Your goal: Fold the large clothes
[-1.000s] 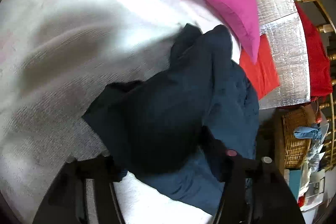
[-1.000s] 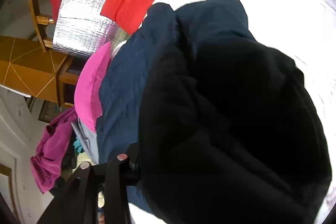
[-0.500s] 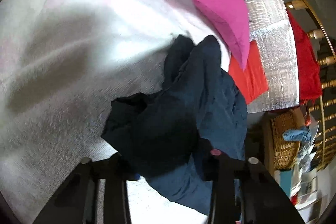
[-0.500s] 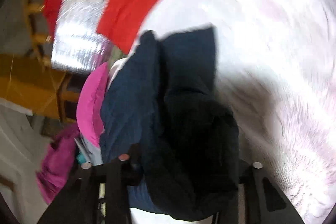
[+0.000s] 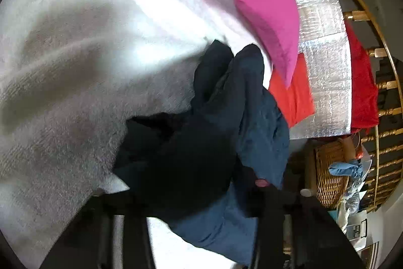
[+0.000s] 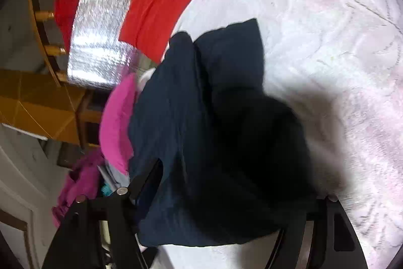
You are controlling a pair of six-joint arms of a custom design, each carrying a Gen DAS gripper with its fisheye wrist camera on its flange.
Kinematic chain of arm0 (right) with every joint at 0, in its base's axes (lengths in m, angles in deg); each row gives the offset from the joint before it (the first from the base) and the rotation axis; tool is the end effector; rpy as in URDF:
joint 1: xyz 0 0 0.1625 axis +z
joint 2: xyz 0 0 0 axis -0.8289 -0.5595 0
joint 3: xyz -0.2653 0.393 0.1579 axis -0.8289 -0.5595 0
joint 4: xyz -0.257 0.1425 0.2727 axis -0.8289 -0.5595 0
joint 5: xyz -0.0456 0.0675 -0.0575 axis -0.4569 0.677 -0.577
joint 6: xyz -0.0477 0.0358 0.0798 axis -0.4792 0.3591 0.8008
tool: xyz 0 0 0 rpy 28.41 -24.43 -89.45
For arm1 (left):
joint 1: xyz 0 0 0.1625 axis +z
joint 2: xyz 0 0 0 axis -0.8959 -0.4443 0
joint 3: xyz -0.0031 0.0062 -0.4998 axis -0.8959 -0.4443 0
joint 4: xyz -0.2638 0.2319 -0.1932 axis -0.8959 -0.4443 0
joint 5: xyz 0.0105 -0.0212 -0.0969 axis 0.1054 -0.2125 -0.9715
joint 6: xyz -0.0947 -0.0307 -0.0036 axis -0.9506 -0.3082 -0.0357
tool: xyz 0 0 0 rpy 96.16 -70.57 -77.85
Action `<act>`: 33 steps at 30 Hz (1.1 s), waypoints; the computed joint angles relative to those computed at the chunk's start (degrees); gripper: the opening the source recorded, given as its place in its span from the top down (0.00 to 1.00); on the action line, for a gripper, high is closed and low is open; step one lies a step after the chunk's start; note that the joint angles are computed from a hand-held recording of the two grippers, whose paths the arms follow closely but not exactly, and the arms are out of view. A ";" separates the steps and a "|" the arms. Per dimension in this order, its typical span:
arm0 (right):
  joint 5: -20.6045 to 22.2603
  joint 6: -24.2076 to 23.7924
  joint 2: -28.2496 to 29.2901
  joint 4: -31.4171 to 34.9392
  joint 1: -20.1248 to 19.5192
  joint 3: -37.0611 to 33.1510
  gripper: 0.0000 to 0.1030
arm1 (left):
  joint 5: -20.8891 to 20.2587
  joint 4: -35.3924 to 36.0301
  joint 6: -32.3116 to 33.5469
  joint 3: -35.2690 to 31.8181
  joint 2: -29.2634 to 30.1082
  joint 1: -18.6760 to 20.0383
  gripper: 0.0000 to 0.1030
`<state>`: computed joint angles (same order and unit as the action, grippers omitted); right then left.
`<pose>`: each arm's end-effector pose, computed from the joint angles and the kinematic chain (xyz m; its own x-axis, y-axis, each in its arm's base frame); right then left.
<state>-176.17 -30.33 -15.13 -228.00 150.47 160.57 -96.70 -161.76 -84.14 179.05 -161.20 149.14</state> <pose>0.1588 -0.4848 0.0719 -0.8977 0.3420 -0.2777 0.4345 0.5831 -0.6864 0.0937 -0.5541 0.3427 -0.9162 -0.2962 0.2701 -0.4005 0.7039 -0.5866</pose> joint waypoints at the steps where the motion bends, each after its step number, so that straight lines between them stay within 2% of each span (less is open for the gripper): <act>1: 0.04 0.13 0.20 2.19 -0.11 -1.09 0.46 | -0.23 -0.23 0.25 0.06 0.06 0.06 0.70; 2: 0.56 0.75 0.79 1.99 -0.35 -1.58 0.55 | -0.53 -0.58 0.74 0.19 0.04 0.06 0.73; 3: -0.30 0.94 1.36 0.03 0.19 -1.59 0.58 | -0.53 -0.81 1.13 0.28 0.00 -0.07 0.78; 5: -4.35 -2.31 1.20 -0.79 2.76 -2.00 0.69 | -0.37 -1.23 2.31 0.67 -0.54 -0.42 0.81; 7: -8.05 -5.46 0.80 -0.93 5.22 -2.19 0.72 | 0.37 -1.19 3.41 1.06 -1.26 -0.87 0.84; 8: -8.43 -5.52 0.63 -1.29 5.67 -1.93 0.72 | 0.49 -1.11 3.60 1.37 -1.65 -0.96 0.84; 11: -8.38 -5.28 0.39 -3.07 5.98 -0.62 0.73 | 0.61 -0.85 3.80 3.52 -3.87 -1.26 0.84; 16: -5.41 -5.02 1.26 -7.11 4.32 4.42 0.72 | 3.18 0.00 4.72 7.30 -7.19 -2.33 0.83; 18: -5.60 -4.09 1.82 -5.65 3.05 4.65 0.64 | 4.15 2.21 4.82 6.53 -6.70 -2.08 0.77; 19: -6.16 -3.64 2.19 -6.06 2.52 5.19 0.48 | 4.19 3.31 4.51 5.84 -6.33 -2.02 0.70; 20: -5.31 -3.36 2.41 -7.21 2.26 5.47 0.48 | 4.21 4.73 4.03 5.11 -6.15 -1.79 0.65; 21: -5.79 -2.57 1.96 -6.33 2.66 5.37 0.46 | 4.44 6.13 3.15 4.58 -6.17 -1.51 0.53; 22: -7.30 -1.64 0.94 -4.45 3.41 5.49 0.45 | 4.63 7.15 2.16 4.35 -6.36 -1.13 0.46; 23: -8.55 -1.12 -0.48 -2.09 4.15 5.79 0.43 | 4.04 7.15 1.60 4.42 -6.47 -0.69 0.46; 26: -9.65 -0.75 -2.88 -1.18 4.85 8.58 0.40 | 3.18 8.15 1.59 4.63 -7.99 -0.02 0.45; 29: -15.35 -1.80 -4.42 -5.94 6.82 13.59 0.40 | 7.23 6.80 2.98 7.01 -11.26 -1.75 0.45; 30: -16.67 -2.53 -4.54 -8.13 7.36 14.90 0.40 | 10.04 6.07 3.42 8.23 -12.68 -2.89 0.45; 31: -17.90 -3.91 -4.66 -11.55 8.20 16.46 0.40 | 15.10 4.28 4.54 10.06 -14.58 -5.13 0.44; 33: -19.59 -5.91 -5.42 -13.37 10.13 16.87 0.40 | 22.41 1.43 6.96 12.22 -16.19 -9.01 0.42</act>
<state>-195.76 -36.25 -20.55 -241.37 160.60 177.44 -74.29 -160.33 -77.18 191.27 -177.39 140.12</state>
